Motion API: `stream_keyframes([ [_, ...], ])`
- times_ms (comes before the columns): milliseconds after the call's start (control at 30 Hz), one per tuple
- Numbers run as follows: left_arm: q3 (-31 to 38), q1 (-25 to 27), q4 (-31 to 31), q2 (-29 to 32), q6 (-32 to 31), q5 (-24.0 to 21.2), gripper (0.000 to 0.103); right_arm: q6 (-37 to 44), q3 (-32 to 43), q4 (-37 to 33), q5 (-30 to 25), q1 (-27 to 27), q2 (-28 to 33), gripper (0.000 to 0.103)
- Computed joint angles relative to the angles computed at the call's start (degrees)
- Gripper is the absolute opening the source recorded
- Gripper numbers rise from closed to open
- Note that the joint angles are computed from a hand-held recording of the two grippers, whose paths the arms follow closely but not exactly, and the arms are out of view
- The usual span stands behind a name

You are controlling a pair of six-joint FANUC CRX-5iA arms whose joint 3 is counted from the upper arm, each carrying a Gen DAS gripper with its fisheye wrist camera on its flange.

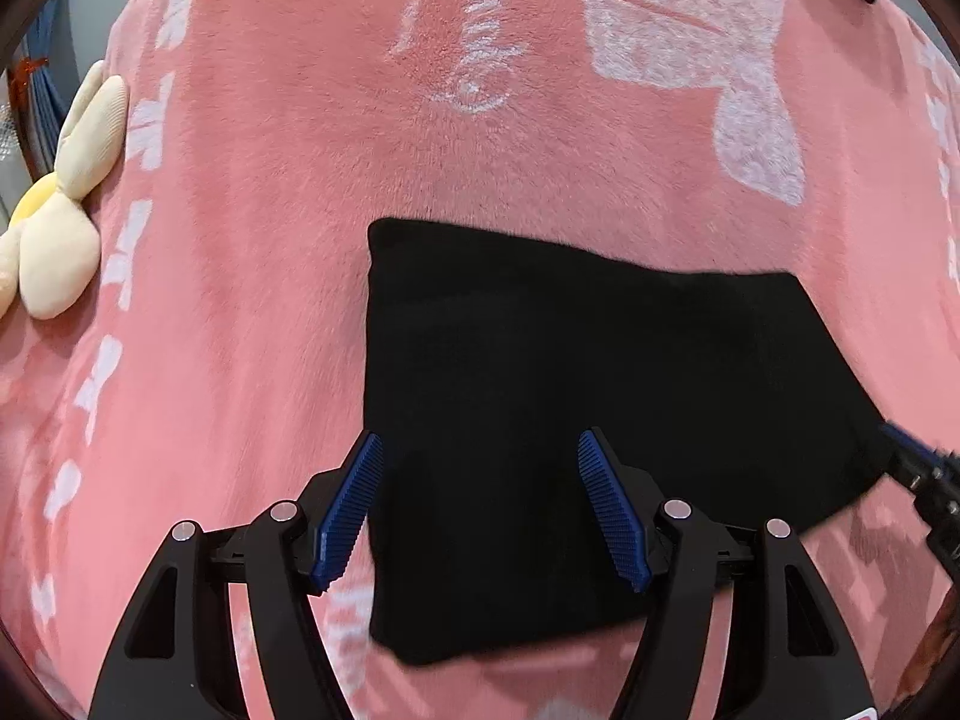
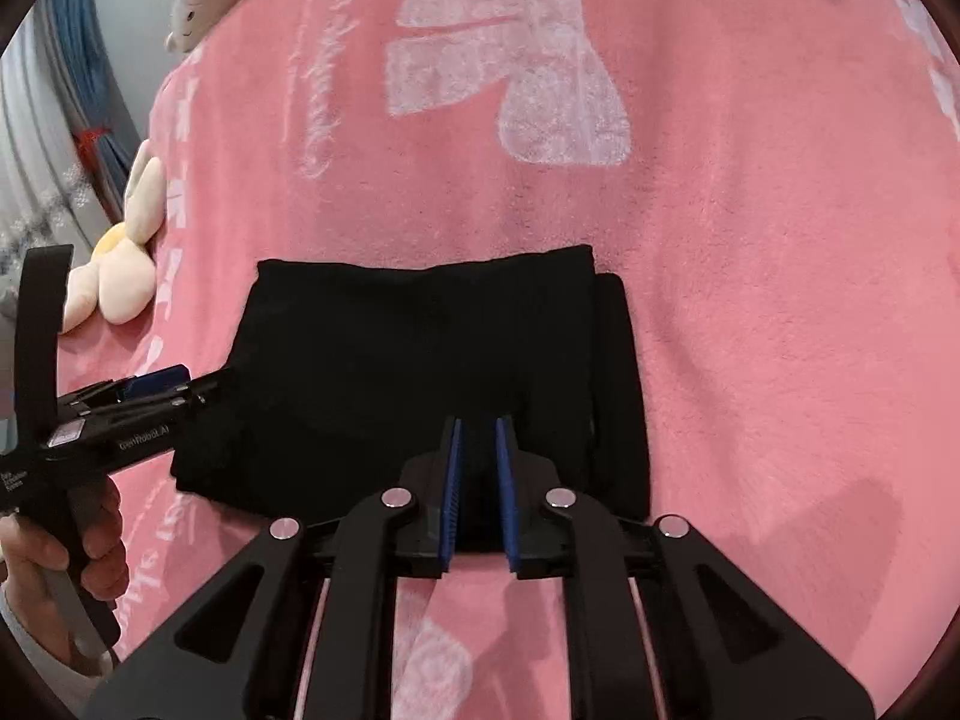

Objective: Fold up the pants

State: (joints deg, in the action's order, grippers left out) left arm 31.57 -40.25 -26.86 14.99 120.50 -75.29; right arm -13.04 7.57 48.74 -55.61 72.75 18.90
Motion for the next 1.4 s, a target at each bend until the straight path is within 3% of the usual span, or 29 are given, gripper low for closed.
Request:
stream_keyframes([
  [67,-0.8,0.08,0.6,-0.58,-0.27,-0.23,0.065,2.92,1.51,-3.95,-2.17,-0.08,1.43,0.005],
  [100,-1.27,0.35,0.79,-0.51,-0.27,-0.14,0.065,2.09,-0.48,-4.37,0.38,-0.56,0.82,0.005],
  [133,-1.61,0.19,0.76,-0.3,0.09,-0.55,0.065,-0.11,-1.9,-3.25,1.75,-0.63,0.28,0.006],
  [300,-2.34,-1.44,-2.47,-0.36,0.53,-1.39,0.066,-4.74,-1.57,1.16,-1.73,2.54,0.14,0.012],
  [433,-6.31,-1.33,-0.07,-4.02,2.61,0.06,0.066,-7.42,-1.03,2.88,-4.43,5.72,0.54,0.012],
  [667,-14.28,-5.81,-3.02,-12.02,7.12,-1.11,0.066,-8.82,3.28,1.6,-15.08,13.54,4.41,0.013],
  [733,-17.52,-7.26,-3.03,-14.92,9.11,-1.13,0.071,-9.34,4.86,0.34,-18.52,15.74,5.97,0.013],
  [833,-22.11,-9.46,-3.46,-18.6,12.06,-1.32,0.072,-15.83,2.47,1.16,-17.68,17.44,4.98,0.013],
  [1033,-27.44,-13.35,-8.03,-21.01,17.63,-2.15,0.072,-16.85,4.96,-0.39,-21.2,18.98,6.63,0.014],
  [1100,-27.62,-14.48,-9.36,-21.47,19.02,-2.1,0.072,-15.35,6.08,-1.43,-21.58,19.06,7.2,0.023],
  [1167,-27.31,-15.55,-10.64,-21.27,19.45,-2.74,0.08,-14.74,6.83,-1.53,-22.35,19.28,7.67,0.042],
  [1400,-27.86,-14.89,-9.31,-21.59,18.65,-1.81,0.081,-13.61,7.44,-2.71,-21.8,19.13,7.99,0.042],
])
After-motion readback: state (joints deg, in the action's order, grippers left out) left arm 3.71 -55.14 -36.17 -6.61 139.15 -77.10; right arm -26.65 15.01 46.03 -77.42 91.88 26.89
